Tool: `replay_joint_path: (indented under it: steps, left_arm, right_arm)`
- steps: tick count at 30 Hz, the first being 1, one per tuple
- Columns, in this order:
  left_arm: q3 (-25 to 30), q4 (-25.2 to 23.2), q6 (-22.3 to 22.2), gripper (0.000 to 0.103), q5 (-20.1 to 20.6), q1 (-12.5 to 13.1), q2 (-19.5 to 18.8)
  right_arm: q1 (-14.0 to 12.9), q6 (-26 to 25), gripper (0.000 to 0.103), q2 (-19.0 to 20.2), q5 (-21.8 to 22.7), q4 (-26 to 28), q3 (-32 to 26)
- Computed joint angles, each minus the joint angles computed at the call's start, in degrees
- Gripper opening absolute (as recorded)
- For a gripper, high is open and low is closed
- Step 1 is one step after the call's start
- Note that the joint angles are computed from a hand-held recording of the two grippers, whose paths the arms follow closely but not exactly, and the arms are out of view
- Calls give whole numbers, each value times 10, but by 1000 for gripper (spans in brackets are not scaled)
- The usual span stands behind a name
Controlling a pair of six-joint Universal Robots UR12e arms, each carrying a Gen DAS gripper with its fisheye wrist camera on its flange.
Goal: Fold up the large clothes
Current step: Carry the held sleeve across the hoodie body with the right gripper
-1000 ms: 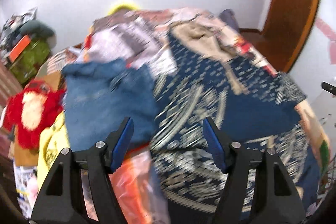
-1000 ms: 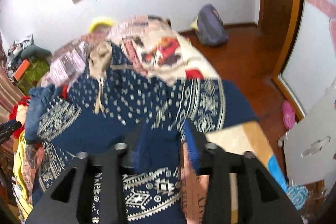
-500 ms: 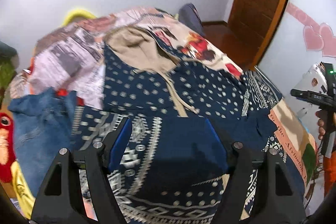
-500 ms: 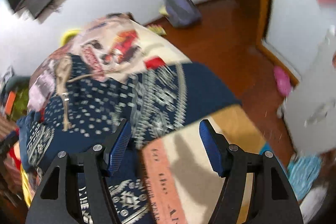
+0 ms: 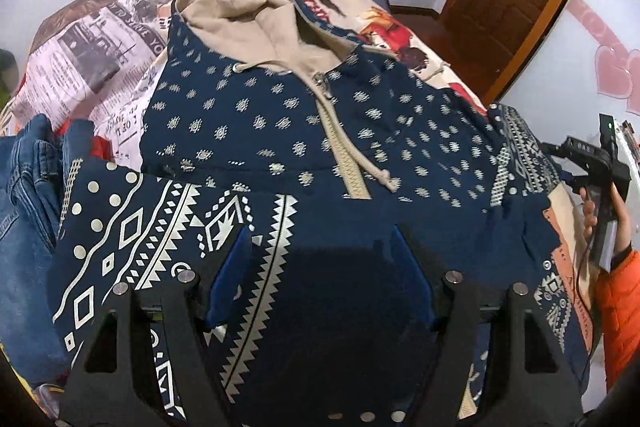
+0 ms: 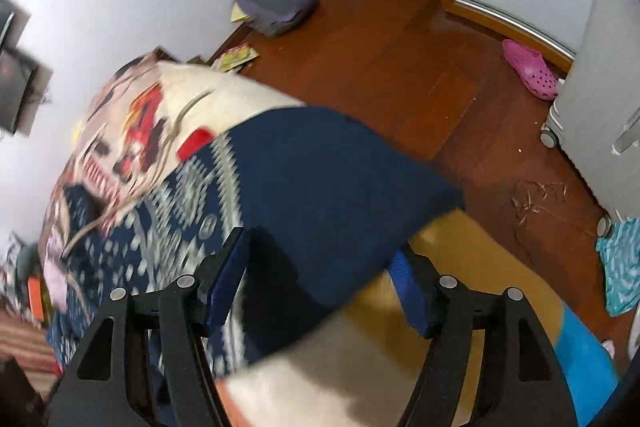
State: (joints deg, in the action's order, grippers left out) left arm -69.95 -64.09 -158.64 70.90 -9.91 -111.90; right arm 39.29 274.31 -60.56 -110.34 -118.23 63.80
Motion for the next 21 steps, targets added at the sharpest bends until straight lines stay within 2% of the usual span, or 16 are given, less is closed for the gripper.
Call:
replay_joint_path:
  steps: [2,5,6,7,8,9,10,12,15,21]
  left_arm:
    - [-2,3,-1,70,3,0,1]
    - [-7,9,1,70,4,1,4]
    - [-8,10,2,70,4,1,4]
    - [-9,10,4,70,3,2,5]
    - [-10,11,4,70,2,2,7]
    - [-11,12,5,70,1,3,8]
    - [-11,14,5,70,1,3,10]
    - [-13,19,5,70,4,3,14]
    - [-17,27,9,70,3,4,21]
    - [-30,42,13,70,-5,10,41]
  right_arm:
    - [-4,17,66,2,-4,9,-2]
    - [-5,38,57,10,-18,46,-23]
    - [-4,41,48,14,-23,61,-33]
    - [-4,42,35,17,-24,75,-41]
    - [-3,37,29,18,-29,78,-45]
    - [-2,30,15,19,-33,76,-48]
    - [-1,21,8,17,-37,64,-47]
    - [2,-3,8,14,-47,39,-46]
    - [9,-46,7,17,-75,33,-66]
    - [28,-171,7,46,-108,37,-162]
